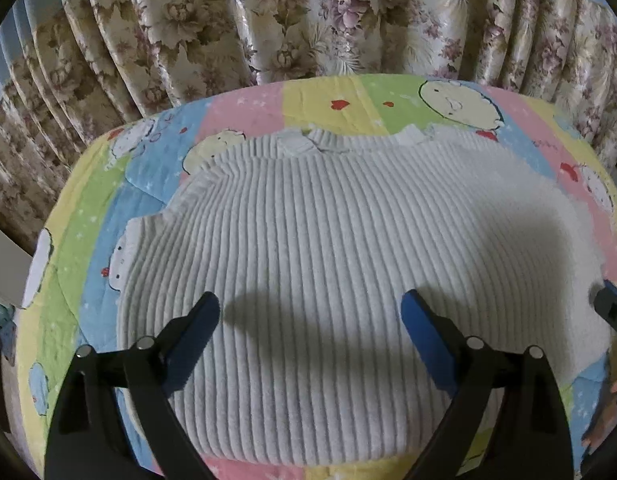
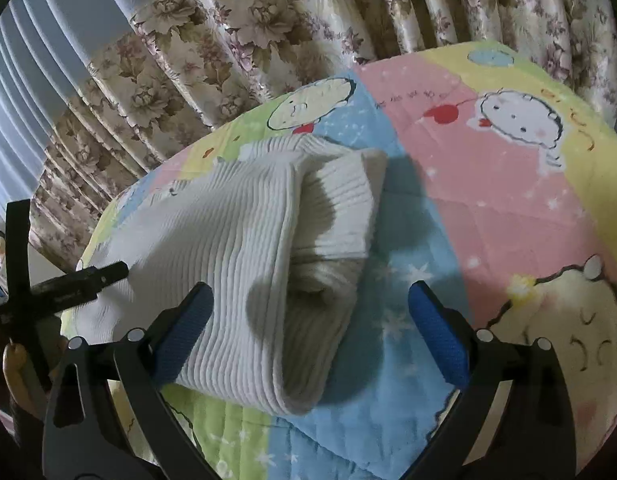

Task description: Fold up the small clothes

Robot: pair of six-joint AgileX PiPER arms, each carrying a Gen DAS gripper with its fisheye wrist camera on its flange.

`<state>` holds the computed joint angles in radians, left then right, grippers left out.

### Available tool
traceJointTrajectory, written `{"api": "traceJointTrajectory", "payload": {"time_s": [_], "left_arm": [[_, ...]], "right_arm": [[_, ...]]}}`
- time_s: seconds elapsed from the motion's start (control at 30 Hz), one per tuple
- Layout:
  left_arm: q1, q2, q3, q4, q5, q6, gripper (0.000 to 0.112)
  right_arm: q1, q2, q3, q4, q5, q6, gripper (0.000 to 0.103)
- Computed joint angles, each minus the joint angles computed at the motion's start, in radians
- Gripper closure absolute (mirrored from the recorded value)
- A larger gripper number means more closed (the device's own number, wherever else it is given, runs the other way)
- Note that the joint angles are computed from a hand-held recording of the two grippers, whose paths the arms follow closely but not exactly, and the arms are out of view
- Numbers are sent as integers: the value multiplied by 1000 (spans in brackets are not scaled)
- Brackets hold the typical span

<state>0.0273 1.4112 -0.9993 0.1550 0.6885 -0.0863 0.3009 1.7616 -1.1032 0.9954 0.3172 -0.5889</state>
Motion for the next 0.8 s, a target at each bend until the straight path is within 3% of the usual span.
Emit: {"api": "traceJointTrajectory", "payload": {"time_s": [0.07, 0.37, 0.57, 0.8], "left_arm": [[-7, 1, 1, 12, 5, -13, 19], [-16, 7, -17, -7, 35, -17, 17], [-36, 12, -3, 2, 21, -30, 17], [-49, 23, 13, 41, -7, -66, 11]], "right_arm": [[9, 14, -5, 24, -12, -31, 5], [-11, 97, -99, 96, 91, -113, 3], [-10, 150, -194, 27, 169, -41, 3], [-53, 140, -164, 137, 267, -149, 6]]}}
